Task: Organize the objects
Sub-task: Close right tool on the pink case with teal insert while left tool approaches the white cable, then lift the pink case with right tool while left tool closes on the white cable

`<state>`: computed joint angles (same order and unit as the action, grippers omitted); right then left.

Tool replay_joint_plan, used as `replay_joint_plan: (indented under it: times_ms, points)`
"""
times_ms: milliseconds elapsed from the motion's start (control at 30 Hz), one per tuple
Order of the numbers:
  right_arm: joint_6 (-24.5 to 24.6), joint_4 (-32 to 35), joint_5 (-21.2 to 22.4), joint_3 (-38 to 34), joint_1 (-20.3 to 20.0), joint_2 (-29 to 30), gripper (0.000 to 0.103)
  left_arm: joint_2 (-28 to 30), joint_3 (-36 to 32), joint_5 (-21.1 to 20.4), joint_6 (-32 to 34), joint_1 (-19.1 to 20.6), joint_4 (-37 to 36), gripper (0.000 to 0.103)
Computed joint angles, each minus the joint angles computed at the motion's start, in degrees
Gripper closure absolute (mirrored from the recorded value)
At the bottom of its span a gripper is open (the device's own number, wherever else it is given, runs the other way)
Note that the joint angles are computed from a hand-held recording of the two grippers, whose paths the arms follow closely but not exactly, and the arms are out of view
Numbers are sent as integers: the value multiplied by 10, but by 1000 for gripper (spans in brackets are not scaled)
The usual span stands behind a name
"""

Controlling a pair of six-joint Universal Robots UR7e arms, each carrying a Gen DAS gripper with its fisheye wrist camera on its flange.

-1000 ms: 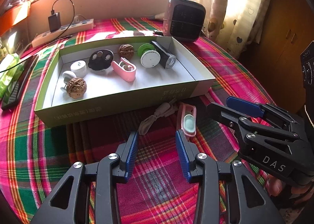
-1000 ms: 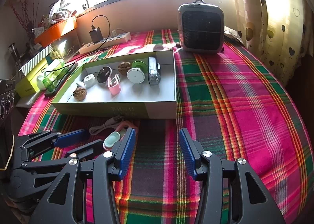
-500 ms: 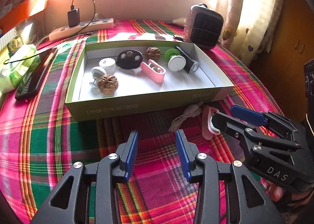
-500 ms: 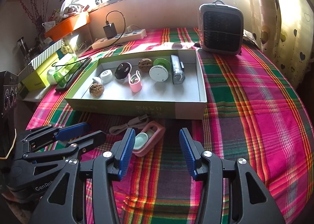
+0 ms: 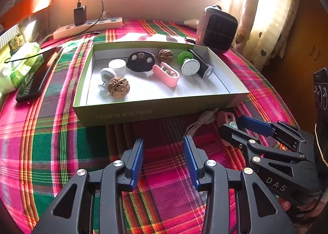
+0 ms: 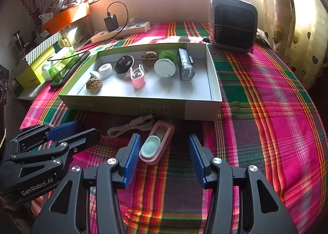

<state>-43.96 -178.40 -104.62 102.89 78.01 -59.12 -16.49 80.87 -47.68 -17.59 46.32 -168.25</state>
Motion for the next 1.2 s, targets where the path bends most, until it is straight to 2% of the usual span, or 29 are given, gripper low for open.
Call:
replay_joint_plan:
  times_ms: [267, 500, 600, 700, 900, 1200]
  points:
    - [3, 1, -15, -6, -4, 1, 54, 6, -14, -10, 11, 0, 8, 66]
    - [-28, 8, -13, -12, -2, 6, 55, 12, -26, -18, 16, -1, 21, 66]
    - [-28, 9, -11, -15, -3, 7, 63, 15, -34, -20, 22, -1, 27, 66]
    - [-32, 13, -8, -15, -4, 5, 66, 19, -41, -21, 26, -2, 33, 66]
    - [-33, 25, 0, -18, -9, 1, 84, 26, -56, -27, 41, -3, 44, 66]
    - [-35, 38, 12, -17, -17, -9, 84, 45, -94, -29, 56, -3, 77, 66]
